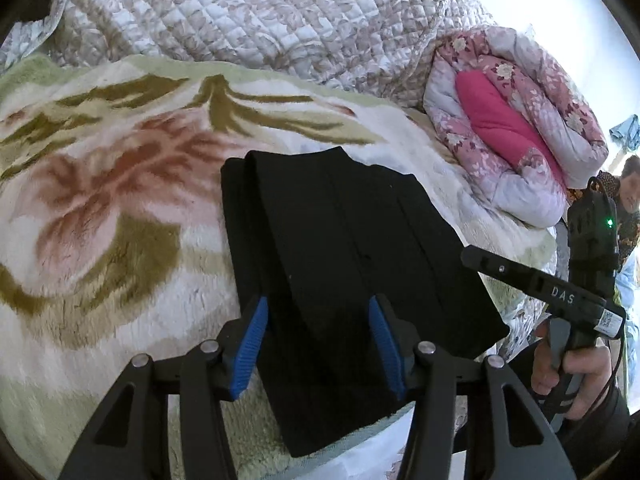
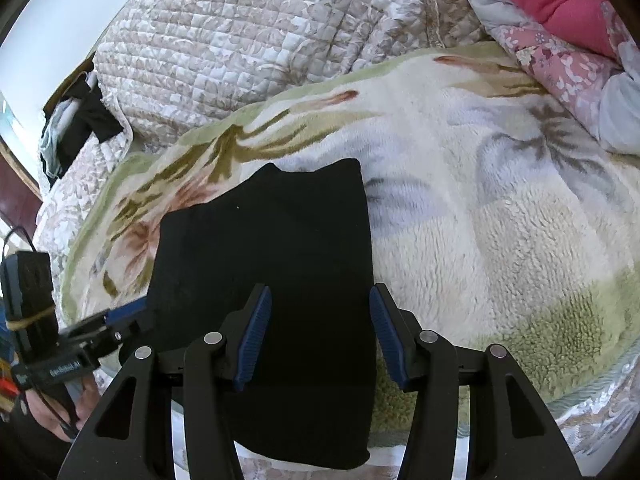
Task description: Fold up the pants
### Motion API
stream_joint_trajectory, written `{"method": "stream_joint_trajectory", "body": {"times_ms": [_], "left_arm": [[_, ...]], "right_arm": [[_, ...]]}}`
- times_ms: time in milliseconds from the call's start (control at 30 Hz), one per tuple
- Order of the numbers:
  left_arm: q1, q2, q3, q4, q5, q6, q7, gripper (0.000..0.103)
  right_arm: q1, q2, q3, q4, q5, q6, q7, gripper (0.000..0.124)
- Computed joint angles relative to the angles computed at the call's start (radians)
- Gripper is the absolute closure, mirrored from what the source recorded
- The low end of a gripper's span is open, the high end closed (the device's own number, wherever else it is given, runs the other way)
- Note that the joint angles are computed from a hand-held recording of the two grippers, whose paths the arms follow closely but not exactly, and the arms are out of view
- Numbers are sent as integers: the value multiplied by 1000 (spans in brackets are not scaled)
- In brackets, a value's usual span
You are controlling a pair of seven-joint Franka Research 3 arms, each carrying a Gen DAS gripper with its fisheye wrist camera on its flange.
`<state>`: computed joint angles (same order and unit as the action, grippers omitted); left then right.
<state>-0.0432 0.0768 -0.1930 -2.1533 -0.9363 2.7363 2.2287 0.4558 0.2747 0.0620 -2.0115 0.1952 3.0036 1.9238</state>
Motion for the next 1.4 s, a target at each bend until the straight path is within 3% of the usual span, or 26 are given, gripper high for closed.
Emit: {"method": "stream_joint_trajectory", "body": {"times_ms": [167, 400, 567, 633, 800, 933, 1000, 1100, 1200, 1267, 1333, 1400], "left_arm": [[3, -11, 3, -10, -37, -25, -14, 48], [-11, -2, 4, -13, -28, 7, -34, 48], [5, 45, -14, 43, -106, 0, 0, 45], [10, 39, -22, 39, -132, 0, 17, 45], [22, 15, -10, 10, -222, -42, 72, 68], [18, 21, 1, 23, -226, -66, 49, 76], [13, 10, -1, 24, -224, -52, 67, 86], [3, -24, 1, 15, -272, -26, 131, 87], [-12, -7, 13, 10, -168, 15, 67, 86], [4, 22, 21, 18, -136, -24, 8, 85], [22, 21, 16, 22, -172, -52, 38, 84], [24, 15, 11, 21, -166, -51, 43, 82]], "right_arm": [[4, -2, -2, -12, 5, 14, -10, 72], [32, 3, -36, -8, -51, 5, 34, 72], [101, 17, -120, -2, -151, 35, 128, 72], [69, 12, -83, -5, -126, 39, 112, 72], [93, -3, -108, -20, -167, 36, 139, 72], [48, -7, -61, -25, -124, 25, 123, 72], [44, -11, -58, -29, -115, 33, 126, 72], [79, -22, -94, -38, -149, 66, 161, 72], [127, -22, -147, -34, -213, 69, 205, 72], [87, -13, -98, -20, -187, 41, 167, 72], [78, -9, -86, -14, -187, 16, 151, 72], [132, -9, -149, -18, -271, 26, 203, 72]]}}
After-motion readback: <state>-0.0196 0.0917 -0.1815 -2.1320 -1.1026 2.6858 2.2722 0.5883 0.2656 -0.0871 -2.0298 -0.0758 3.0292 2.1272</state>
